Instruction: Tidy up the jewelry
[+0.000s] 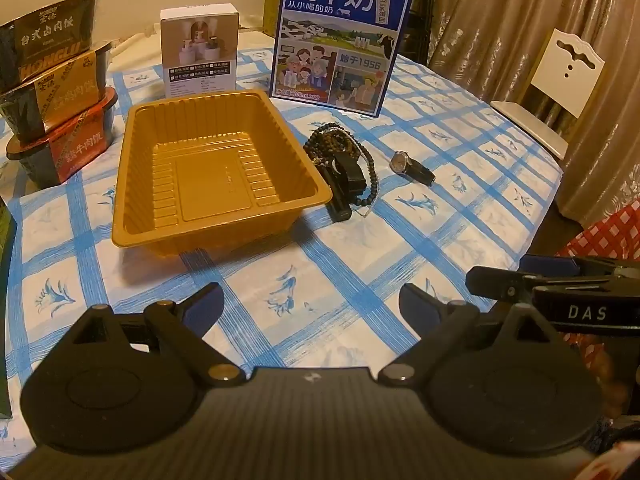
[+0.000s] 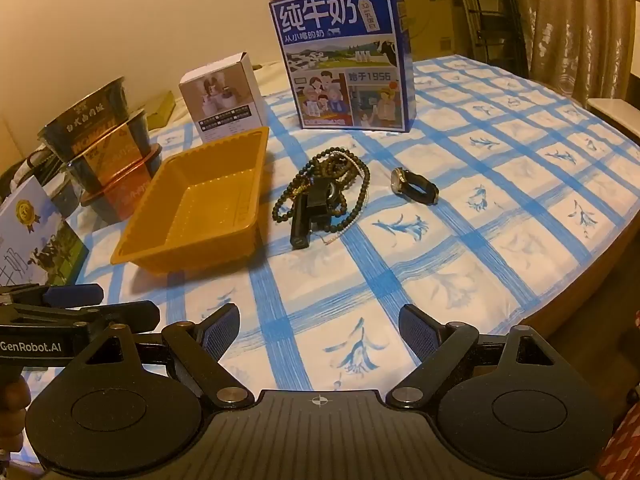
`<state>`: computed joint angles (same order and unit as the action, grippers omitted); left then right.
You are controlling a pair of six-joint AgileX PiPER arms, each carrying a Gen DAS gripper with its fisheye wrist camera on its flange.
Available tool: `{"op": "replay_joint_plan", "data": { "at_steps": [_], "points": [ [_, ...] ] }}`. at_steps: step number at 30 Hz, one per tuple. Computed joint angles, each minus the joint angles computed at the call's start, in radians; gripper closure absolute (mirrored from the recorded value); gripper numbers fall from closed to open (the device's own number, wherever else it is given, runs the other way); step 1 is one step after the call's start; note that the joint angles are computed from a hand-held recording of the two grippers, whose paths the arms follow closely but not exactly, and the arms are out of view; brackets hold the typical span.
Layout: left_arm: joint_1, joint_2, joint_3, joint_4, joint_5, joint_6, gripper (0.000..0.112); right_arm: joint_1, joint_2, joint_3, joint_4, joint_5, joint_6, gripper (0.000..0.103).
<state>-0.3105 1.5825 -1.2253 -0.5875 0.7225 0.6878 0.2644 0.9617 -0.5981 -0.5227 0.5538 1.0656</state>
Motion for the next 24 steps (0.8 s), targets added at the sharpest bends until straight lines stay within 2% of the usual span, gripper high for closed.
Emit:
{"op": "replay_joint_plan", "data": {
  "at_steps": [24],
  "points": [
    [-0.003, -0.004, 0.011, 0.000, -0.008, 0.001, 0.019, -0.001, -0.002, 0.001, 0.003, -0.001, -0.002, 0.017]
  ]
}}
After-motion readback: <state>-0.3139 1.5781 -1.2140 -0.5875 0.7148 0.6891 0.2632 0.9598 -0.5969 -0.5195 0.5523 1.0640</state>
